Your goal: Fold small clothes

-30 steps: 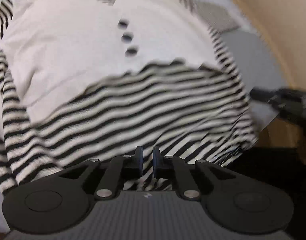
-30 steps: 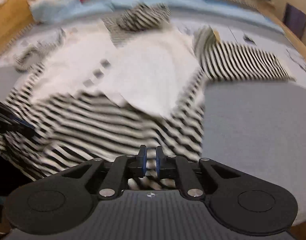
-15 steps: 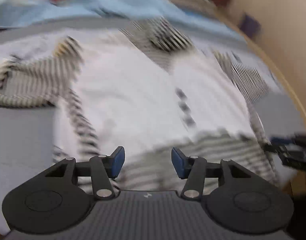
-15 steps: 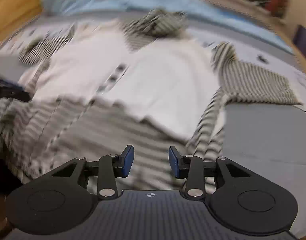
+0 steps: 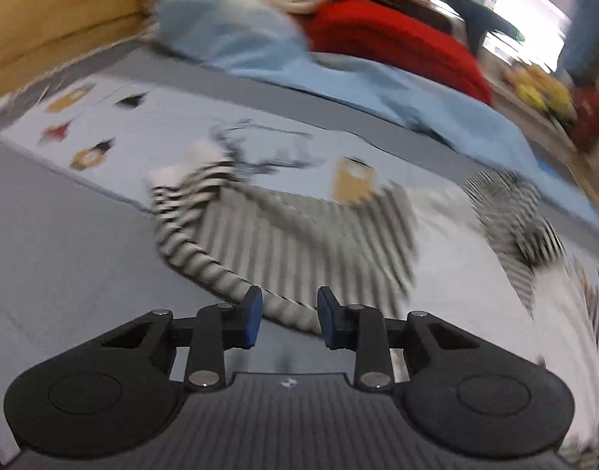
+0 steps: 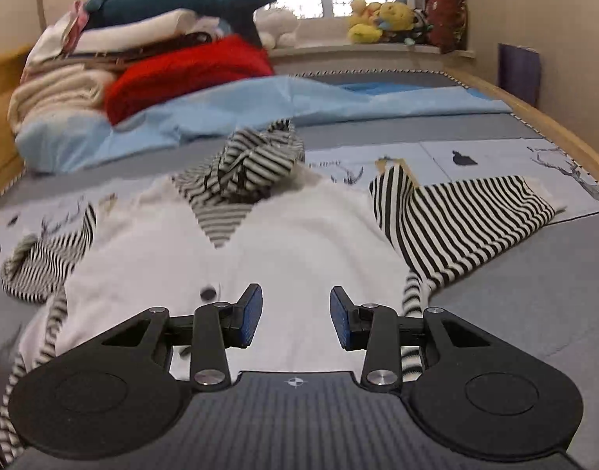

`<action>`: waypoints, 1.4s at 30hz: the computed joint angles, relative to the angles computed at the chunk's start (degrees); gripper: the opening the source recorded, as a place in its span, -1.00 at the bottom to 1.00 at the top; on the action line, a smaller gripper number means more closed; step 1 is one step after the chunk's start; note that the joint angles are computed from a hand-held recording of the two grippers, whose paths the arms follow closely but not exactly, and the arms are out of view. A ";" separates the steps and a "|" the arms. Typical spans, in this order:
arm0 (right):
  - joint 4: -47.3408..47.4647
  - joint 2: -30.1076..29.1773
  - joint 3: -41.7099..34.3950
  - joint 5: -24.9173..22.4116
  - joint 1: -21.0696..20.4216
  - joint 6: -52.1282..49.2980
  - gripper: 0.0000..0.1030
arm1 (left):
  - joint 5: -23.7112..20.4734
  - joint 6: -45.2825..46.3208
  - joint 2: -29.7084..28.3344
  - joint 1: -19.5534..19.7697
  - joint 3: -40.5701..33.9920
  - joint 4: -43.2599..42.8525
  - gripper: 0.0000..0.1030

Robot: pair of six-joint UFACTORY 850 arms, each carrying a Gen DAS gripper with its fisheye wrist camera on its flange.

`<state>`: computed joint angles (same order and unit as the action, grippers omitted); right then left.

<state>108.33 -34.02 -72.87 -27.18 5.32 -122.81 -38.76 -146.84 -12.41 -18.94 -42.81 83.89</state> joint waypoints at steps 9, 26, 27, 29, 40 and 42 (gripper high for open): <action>-14.43 -4.04 -12.20 4.38 6.23 17.64 -0.22 | 3.72 -22.71 3.31 12.59 6.71 12.29 -0.34; -38.46 -19.77 -30.65 0.74 11.59 42.62 -0.87 | 3.96 -16.83 -6.35 18.53 -2.27 7.80 -0.94; -39.65 -20.09 -30.95 1.04 11.52 43.85 -0.87 | 1.32 -15.15 -5.18 16.51 -3.11 7.55 -0.94; -44.35 -21.03 -32.24 0.57 11.05 49.92 -0.87 | -1.87 -14.00 -3.54 12.62 -4.55 9.56 -0.94; -48.45 -23.19 -36.14 0.04 8.53 66.07 -0.88 | 8.65 -16.25 -14.45 -2.88 -24.31 29.59 -0.91; -47.89 -23.22 -36.36 0.18 7.87 67.67 -0.88 | 17.62 -27.93 -18.99 -2.17 -27.64 40.49 -0.84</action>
<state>60.44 -57.23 -109.23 -27.00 13.19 -55.14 -21.14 -174.77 -31.40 -21.11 -70.45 124.38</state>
